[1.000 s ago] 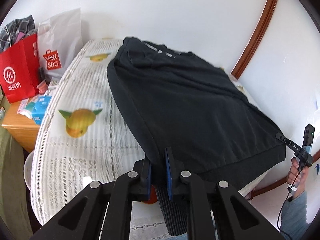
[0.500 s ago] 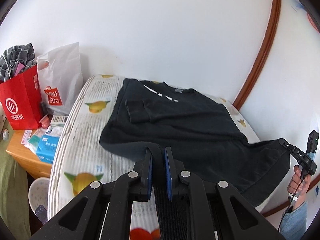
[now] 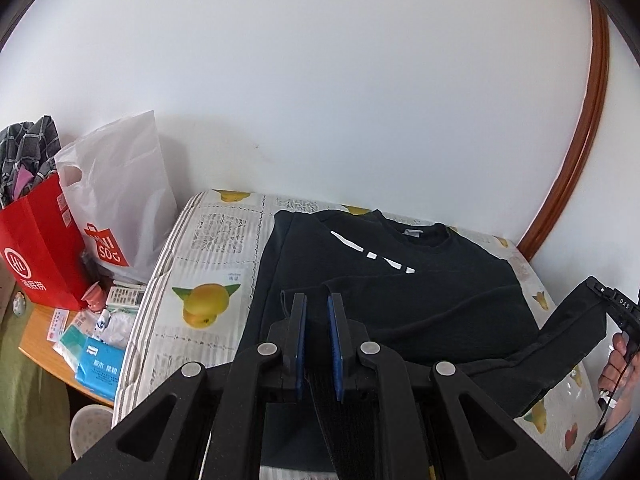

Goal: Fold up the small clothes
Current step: 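Lift the hem with both grippers and fold it toward the collar, then lower the folded hem onto the body and open both grippers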

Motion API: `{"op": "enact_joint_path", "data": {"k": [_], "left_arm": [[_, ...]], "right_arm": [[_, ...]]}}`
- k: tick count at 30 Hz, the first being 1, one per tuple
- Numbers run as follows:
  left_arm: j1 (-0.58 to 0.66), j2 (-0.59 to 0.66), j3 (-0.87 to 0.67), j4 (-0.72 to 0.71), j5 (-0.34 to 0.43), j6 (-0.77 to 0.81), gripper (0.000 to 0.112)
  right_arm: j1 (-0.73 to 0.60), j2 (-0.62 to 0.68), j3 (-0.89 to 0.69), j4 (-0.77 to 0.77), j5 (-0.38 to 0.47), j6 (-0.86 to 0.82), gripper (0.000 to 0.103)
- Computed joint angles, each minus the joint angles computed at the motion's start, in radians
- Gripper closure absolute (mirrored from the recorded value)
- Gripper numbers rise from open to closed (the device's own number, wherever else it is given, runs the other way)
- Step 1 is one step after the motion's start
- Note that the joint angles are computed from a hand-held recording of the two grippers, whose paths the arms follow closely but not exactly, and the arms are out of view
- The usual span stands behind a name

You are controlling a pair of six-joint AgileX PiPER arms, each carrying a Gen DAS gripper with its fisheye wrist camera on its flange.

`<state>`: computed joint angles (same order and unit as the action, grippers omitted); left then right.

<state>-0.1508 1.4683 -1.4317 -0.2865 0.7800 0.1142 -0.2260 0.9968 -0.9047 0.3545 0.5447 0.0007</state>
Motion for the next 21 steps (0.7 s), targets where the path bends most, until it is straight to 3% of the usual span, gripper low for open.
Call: {"op": "enact_joint_path", "data": {"k": [5,11,17,20,21], "left_arm": [[-0.016,0.151,-0.095,0.044,-0.033,-0.037,0.102],[-0.028,0.251,-0.122,0.062,-0.033,-0.054,0.102],[-0.025,0.271,-0.108,0.066,-0.025,-0.049,0.100],[-0.012,0.254,-0.094,0.044,-0.005,-0.041,0.097],[-0.010,0.244,-0.086,0.045,0.000,-0.042,0.091]], "right_arm": [[-0.006,0.201,-0.043,0.073,-0.106,-0.068,0.093],[-0.004,0.364,-0.062,0.074,-0.159,-0.111,0.093],[0.024,0.438,-0.076,-0.117,-0.149,0.048,0.090],[0.010,0.413,-0.064,-0.132,-0.112,0.057,0.080],[-0.003,0.391,-0.050,-0.096,-0.104,0.015,0.075]]}}
